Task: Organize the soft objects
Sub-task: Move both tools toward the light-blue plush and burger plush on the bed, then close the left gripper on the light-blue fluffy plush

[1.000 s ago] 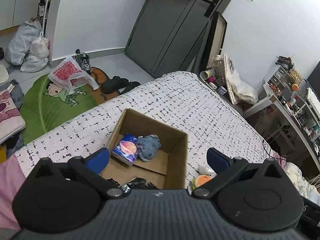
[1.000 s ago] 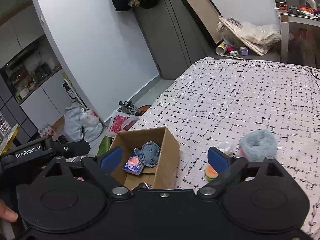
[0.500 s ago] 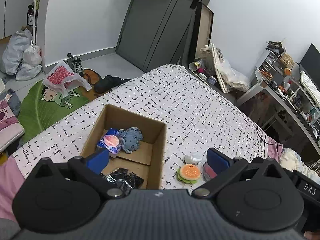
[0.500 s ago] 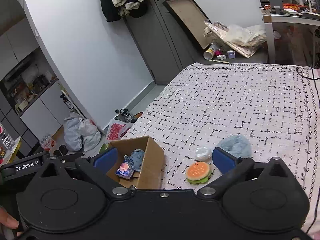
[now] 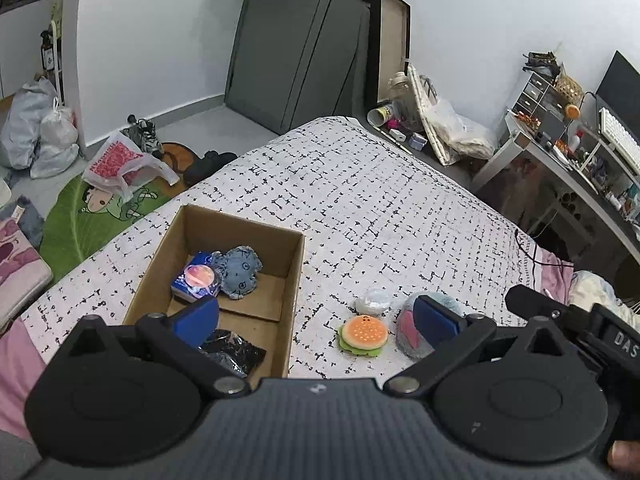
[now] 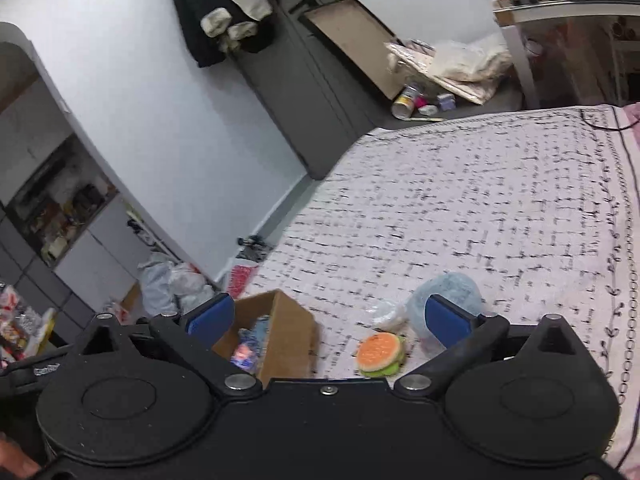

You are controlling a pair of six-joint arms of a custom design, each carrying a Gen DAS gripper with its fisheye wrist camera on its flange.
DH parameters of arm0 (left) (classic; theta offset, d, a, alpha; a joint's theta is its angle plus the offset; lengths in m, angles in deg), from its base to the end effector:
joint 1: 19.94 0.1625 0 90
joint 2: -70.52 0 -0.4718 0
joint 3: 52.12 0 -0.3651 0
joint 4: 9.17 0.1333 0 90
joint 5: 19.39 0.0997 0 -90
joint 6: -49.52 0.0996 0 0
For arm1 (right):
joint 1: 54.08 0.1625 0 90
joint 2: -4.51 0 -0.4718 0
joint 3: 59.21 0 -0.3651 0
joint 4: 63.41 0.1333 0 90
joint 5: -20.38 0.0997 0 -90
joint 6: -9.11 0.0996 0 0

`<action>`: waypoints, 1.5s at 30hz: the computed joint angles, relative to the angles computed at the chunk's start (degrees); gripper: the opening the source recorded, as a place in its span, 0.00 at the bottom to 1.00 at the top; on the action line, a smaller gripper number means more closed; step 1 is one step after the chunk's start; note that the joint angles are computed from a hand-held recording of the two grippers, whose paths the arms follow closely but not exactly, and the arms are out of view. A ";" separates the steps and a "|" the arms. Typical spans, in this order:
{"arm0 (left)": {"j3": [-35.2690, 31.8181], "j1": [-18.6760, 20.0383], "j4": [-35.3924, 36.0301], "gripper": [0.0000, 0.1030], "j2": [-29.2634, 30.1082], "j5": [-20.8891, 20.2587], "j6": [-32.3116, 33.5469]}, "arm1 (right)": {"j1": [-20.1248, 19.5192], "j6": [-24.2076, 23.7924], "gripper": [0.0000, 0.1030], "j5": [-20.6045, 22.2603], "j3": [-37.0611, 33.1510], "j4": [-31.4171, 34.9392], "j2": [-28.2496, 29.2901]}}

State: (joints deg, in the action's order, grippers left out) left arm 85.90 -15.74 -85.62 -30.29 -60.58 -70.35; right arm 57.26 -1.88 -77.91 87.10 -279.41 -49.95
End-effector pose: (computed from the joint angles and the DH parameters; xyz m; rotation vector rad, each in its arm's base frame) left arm -0.1987 -0.2234 0.2864 -0.1906 2.2285 -1.1977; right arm 0.2565 -0.3296 0.1559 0.7497 -2.8198 0.9114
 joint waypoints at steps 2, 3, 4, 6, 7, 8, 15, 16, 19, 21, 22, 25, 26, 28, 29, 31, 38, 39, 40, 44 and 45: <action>0.19 1.11 -1.17 1.00 0.96 0.06 0.43 | -0.20 -1.44 1.00 -0.34 0.46 -2.19 1.00; 0.31 1.76 -1.90 1.00 1.46 0.12 0.70 | -0.35 -1.83 1.00 -0.46 0.44 -2.11 1.19; 0.47 2.07 -2.40 1.00 1.76 0.10 0.80 | -0.83 -2.36 1.00 0.02 0.46 -1.69 1.12; 0.89 3.11 -4.28 1.00 2.71 0.46 1.81 | -1.92 -3.05 1.00 1.21 0.79 -1.67 1.03; 1.02 3.69 -5.23 1.00 3.26 0.55 2.49 | -2.32 -2.98 1.00 1.33 0.85 -1.13 0.80; 1.17 4.37 -6.49 1.00 3.89 0.71 3.44 | -2.52 -2.90 1.00 1.37 0.79 -0.41 0.50; 1.56 8.42 -15.24 1.00 9.03 4.07 8.52 | -5.77 -3.33 1.00 2.11 0.35 3.75 -1.32; 1.71 8.90 -16.66 1.00 9.51 4.60 9.29 | -6.43 -2.70 1.00 2.22 0.23 4.56 -1.66; 2.17 10.62 -21.16 0.99 10.74 5.79 10.55 | -8.43 -0.59 0.99 2.67 -0.25 7.22 -2.31; 2.67 11.84 -24.51 0.99 11.20 6.21 11.75 | -9.45 0.46 0.99 2.92 -0.60 7.97 -2.17; 2.84 12.46 -26.02 0.99 11.65 6.36 12.48 | -9.76 1.03 0.98 2.64 -0.73 7.68 -1.98; 3.62 14.15 -31.40 0.98 13.30 7.24 16.20 | -10.95 3.04 0.98 2.38 -1.01 7.11 -1.66; 4.00 14.83 -33.72 0.98 13.91 7.40 17.73 | -11.61 3.72 0.98 2.82 -1.10 7.42 -1.79; 4.95 16.18 -38.89 0.97 15.17 7.36 20.39 | -12.74 4.99 0.97 3.28 -1.47 8.07 -1.89; 5.56 16.84 -41.85 0.97 15.81 7.34 21.83 | -13.13 5.81 0.97 3.18 -1.78 8.48 -1.89; 6.30 18.52 -47.53 0.97 17.63 7.15 25.18 | -13.96 7.69 0.96 3.37 -2.13 8.65 -1.73; 8.28 23.09 -64.16 0.94 23.38 6.29 34.83 | -15.79 12.52 0.87 3.00 -3.61 8.91 -0.34; 8.47 23.62 -66.41 0.93 24.01 6.12 36.34 | -15.93 13.14 0.86 2.91 -3.81 8.80 0.00; 8.64 24.23 -69.12 0.92 24.84 5.90 38.11 | -16.01 13.87 0.86 2.61 -4.09 8.80 0.38; 9.31 26.87 -81.78 0.87 29.16 4.65 45.26 | -16.23 15.48 0.80 2.01 -5.13 8.63 1.75; 9.39 27.58 -84.68 0.84 30.17 4.08 47.00 | -16.38 15.83 0.79 2.11 -5.39 8.58 2.15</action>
State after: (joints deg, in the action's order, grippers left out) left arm 95.29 11.85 -170.29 -0.12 -56.50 -23.35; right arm 40.88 13.95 -75.79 81.72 -270.83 -47.81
